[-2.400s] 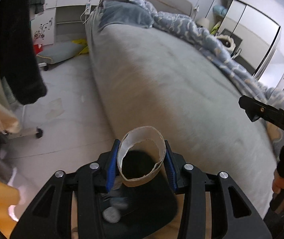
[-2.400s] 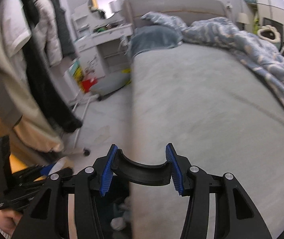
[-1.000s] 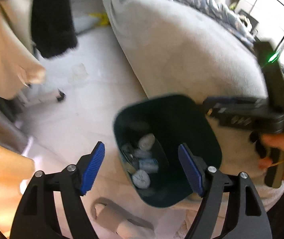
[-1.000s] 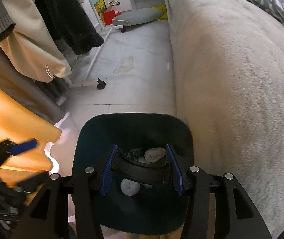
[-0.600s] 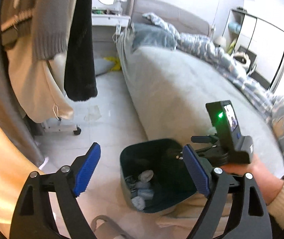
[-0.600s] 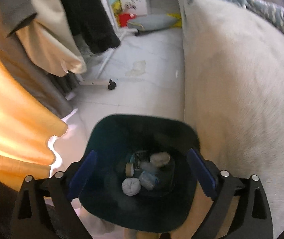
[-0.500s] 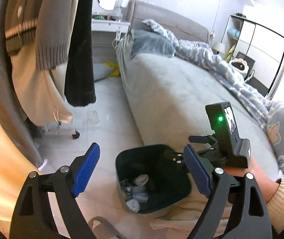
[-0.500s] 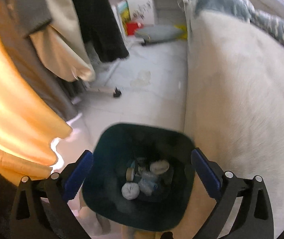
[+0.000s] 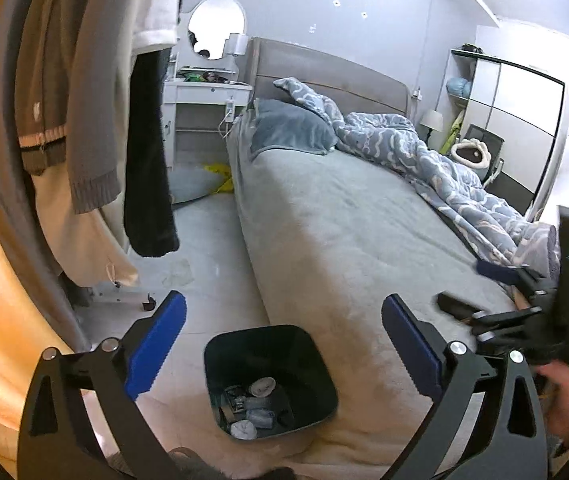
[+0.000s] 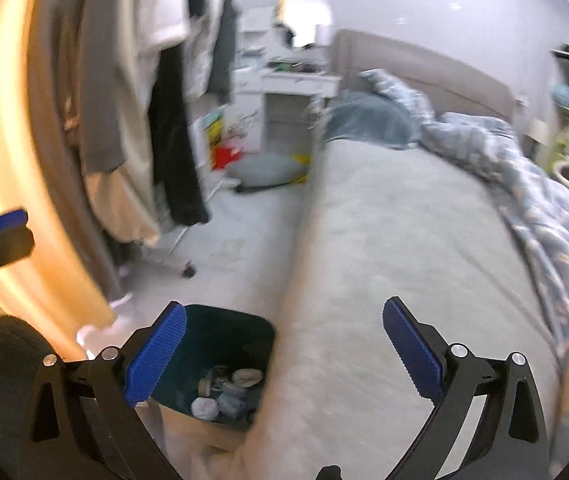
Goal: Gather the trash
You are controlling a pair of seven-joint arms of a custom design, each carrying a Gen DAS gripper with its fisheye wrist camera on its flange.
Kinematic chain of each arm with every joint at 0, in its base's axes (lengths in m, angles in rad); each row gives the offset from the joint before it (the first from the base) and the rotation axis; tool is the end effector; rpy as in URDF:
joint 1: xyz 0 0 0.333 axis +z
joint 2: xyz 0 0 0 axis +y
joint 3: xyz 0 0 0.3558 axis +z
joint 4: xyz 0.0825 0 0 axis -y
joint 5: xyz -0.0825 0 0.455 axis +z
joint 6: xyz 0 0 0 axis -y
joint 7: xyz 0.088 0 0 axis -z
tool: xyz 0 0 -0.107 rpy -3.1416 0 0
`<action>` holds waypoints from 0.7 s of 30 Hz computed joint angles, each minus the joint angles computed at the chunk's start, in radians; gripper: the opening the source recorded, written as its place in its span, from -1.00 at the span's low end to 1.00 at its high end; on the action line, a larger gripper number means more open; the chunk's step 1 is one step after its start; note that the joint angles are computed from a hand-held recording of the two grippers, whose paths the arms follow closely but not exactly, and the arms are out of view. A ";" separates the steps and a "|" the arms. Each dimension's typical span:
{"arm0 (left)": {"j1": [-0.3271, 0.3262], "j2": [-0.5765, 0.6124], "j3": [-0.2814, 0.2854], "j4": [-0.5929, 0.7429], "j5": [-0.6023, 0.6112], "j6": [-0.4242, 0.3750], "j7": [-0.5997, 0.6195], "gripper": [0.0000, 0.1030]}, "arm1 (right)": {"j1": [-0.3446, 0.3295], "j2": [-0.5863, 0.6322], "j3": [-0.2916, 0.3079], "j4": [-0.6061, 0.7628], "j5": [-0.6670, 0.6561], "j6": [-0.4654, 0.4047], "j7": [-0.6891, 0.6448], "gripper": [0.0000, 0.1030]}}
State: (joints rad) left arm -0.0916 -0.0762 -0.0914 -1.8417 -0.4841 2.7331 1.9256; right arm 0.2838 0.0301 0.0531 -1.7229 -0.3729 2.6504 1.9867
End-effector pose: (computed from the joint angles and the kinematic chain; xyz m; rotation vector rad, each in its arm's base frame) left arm 0.6467 -0.1040 0.6943 -1.5269 1.8575 -1.1884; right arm 0.6517 0.2381 0.6851 -1.7794 1.5062 -0.8003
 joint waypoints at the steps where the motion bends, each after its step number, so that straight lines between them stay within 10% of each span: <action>1: -0.003 -0.001 -0.004 -0.004 0.006 0.005 0.003 0.94 | -0.004 -0.034 -0.006 -0.033 -0.016 -0.006 0.031 0.93; 21: -0.081 -0.040 -0.037 -0.136 0.284 0.166 -0.143 0.94 | -0.302 -0.479 0.132 -0.512 -0.037 0.155 0.185 0.93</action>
